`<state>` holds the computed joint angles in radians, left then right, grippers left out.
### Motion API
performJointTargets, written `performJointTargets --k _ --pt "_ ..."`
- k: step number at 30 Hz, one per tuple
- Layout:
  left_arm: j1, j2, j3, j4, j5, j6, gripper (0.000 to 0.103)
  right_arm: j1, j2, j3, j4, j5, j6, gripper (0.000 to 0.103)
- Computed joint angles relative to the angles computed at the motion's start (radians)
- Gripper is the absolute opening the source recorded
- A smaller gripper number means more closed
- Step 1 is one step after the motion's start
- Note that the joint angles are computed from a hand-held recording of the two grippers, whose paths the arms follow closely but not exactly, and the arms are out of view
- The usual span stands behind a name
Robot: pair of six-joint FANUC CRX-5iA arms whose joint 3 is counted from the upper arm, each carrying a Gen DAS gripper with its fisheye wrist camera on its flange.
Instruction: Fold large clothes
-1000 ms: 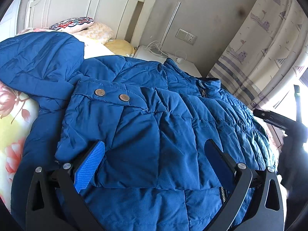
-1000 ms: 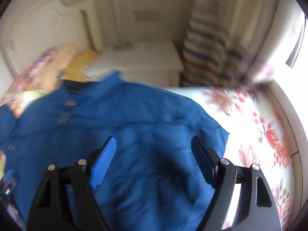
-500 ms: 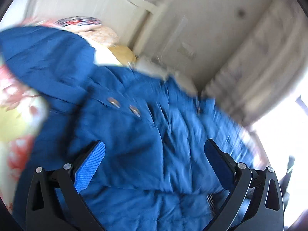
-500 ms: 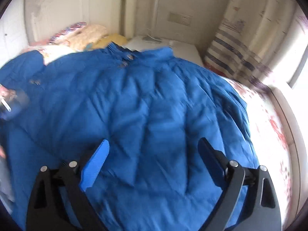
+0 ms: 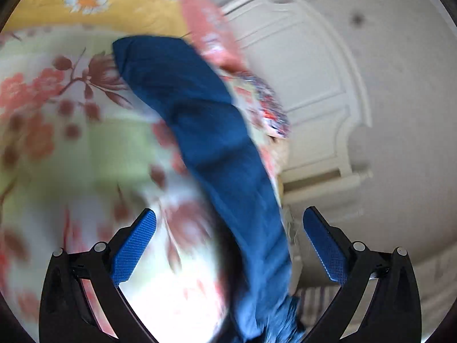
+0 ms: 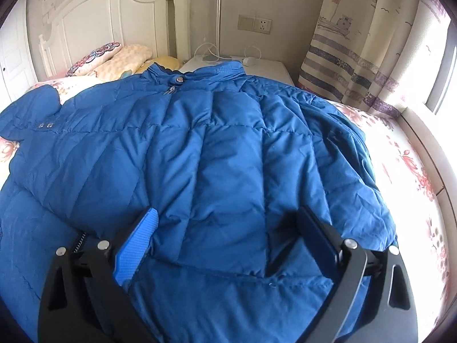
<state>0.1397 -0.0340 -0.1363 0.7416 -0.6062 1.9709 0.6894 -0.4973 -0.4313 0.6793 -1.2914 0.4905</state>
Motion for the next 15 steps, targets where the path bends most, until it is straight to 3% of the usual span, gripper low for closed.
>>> performJointTargets --k 2,4,6,8,11,15 --pt "0.015 0.021 0.001 0.032 0.023 -0.014 0.084 -0.002 -0.005 0.001 -0.004 0.007 0.001 0.096" --pt "0.007 0.031 -0.009 0.099 0.058 -0.071 0.030 -0.003 -0.015 -0.003 -0.007 0.015 -0.002 0.096" --pt "-0.005 0.023 0.031 -0.012 0.067 0.005 0.011 -0.008 -0.028 -0.009 -0.008 0.029 -0.003 0.096" --pt "-0.043 0.006 0.087 -0.166 0.093 0.080 0.010 -0.004 -0.064 -0.038 0.023 0.054 -0.050 0.091" --pt "-0.156 0.012 0.241 -0.417 0.066 0.089 0.009 0.006 -0.193 -0.152 0.159 0.131 -0.266 0.087" --pt "-0.408 0.100 0.469 -0.603 -0.016 -0.145 0.009 -0.037 -0.297 -0.234 0.235 0.174 -0.489 0.087"
